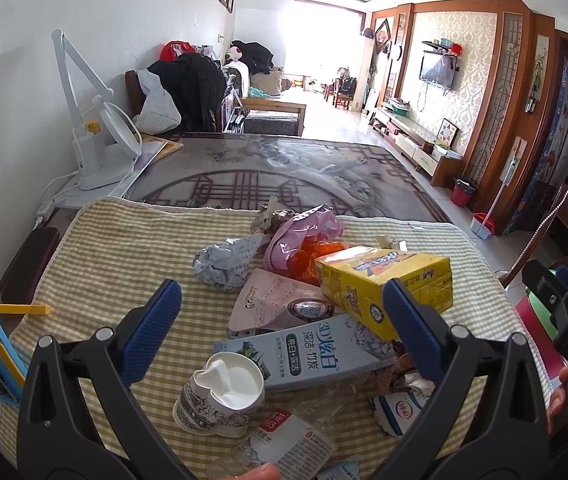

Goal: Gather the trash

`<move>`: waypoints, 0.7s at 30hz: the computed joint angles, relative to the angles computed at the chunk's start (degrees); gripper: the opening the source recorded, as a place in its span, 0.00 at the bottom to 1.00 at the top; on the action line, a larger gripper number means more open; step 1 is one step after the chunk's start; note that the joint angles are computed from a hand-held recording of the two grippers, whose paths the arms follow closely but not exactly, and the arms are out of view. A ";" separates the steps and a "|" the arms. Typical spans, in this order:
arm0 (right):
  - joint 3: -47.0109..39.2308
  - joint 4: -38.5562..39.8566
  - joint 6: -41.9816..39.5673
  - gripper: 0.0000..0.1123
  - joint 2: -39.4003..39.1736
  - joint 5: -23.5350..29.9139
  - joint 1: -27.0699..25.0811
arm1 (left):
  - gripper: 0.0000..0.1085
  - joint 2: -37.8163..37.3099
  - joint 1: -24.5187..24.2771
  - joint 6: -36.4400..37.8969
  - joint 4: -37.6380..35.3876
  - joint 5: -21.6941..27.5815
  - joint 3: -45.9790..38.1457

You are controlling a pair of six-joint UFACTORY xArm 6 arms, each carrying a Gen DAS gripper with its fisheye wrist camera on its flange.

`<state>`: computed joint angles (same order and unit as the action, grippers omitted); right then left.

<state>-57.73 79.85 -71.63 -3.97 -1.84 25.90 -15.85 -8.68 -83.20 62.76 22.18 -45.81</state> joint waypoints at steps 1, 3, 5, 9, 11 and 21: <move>-0.15 2.24 -2.31 0.86 0.14 0.05 -0.04 | 0.91 0.02 -0.01 0.04 -0.06 0.06 -0.02; -0.23 1.72 -1.64 0.86 0.16 -0.08 0.05 | 0.91 0.02 0.04 0.08 -0.23 0.01 0.06; -0.27 2.30 -2.23 0.86 0.19 0.00 -0.01 | 0.91 0.01 0.08 0.23 -0.50 -0.05 0.12; -0.23 1.78 -1.74 0.86 0.21 -0.02 0.00 | 0.91 0.00 0.14 0.35 -0.63 -0.11 0.16; -0.33 2.93 -2.98 0.86 0.28 -0.10 -0.03 | 0.91 0.03 0.25 0.83 -1.12 -0.16 0.18; 0.11 -0.45 0.41 0.86 0.08 0.08 -0.13 | 0.91 -0.03 1.03 1.09 -1.81 -0.77 0.49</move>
